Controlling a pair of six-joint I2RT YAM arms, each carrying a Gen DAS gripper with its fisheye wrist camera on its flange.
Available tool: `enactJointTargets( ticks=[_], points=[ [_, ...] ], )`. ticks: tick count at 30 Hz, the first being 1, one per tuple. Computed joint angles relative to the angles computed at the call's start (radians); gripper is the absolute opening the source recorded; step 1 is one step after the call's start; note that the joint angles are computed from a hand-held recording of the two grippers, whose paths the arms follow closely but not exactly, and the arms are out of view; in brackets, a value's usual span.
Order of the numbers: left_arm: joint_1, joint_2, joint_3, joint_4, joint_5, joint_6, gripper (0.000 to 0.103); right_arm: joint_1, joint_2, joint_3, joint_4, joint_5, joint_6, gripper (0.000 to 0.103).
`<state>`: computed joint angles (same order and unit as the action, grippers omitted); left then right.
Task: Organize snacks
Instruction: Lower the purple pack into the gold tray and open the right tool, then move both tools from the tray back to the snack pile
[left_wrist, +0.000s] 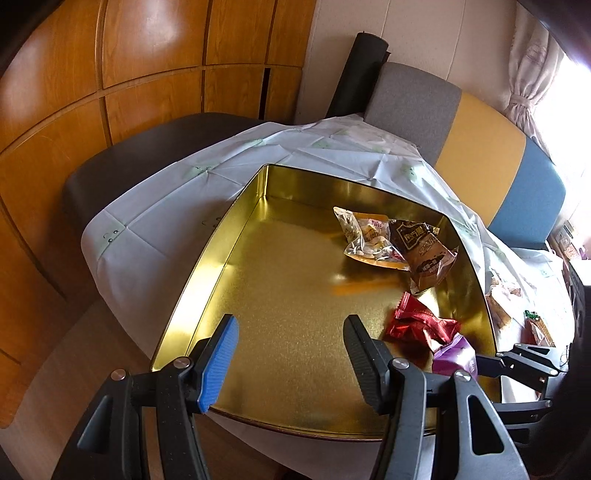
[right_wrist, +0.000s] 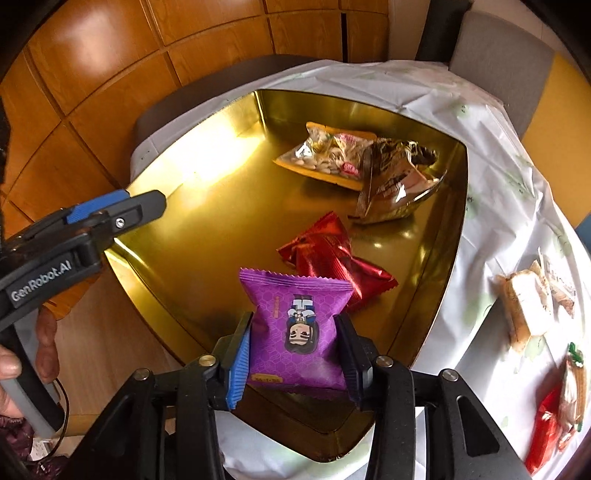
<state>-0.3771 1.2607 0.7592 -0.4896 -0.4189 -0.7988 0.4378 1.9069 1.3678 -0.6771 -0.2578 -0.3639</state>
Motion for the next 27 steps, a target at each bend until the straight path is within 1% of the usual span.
enactJointTargets(
  ticks=[4, 6, 13, 17, 22, 27],
  points=[
    [-0.001, 0.003, 0.004, -0.001, -0.003, 0.001, 0.06, -0.007, -0.03, -0.03, 0.016, 0.0, 0.005, 0.049],
    [-0.001, 0.005, 0.008, 0.0, -0.004, 0.004, 0.06, -0.015, -0.049, -0.045, 0.025, -0.006, 0.006, 0.06],
    [-0.031, 0.005, 0.027, -0.022, -0.028, -0.002, 0.06, -0.062, -0.135, -0.11, 0.067, -0.056, 0.026, 0.06],
    [-0.062, 0.008, 0.05, -0.038, -0.062, 0.015, 0.06, -0.112, -0.2, -0.153, 0.096, -0.097, 0.037, 0.06],
    [-0.109, 0.024, 0.087, -0.063, -0.091, 0.021, 0.06, -0.184, -0.259, -0.196, 0.125, -0.11, 0.041, 0.06],
    [-0.159, 0.065, 0.137, -0.09, -0.106, 0.028, 0.06, -0.285, -0.27, -0.199, 0.117, -0.115, 0.017, 0.062]
  ],
)
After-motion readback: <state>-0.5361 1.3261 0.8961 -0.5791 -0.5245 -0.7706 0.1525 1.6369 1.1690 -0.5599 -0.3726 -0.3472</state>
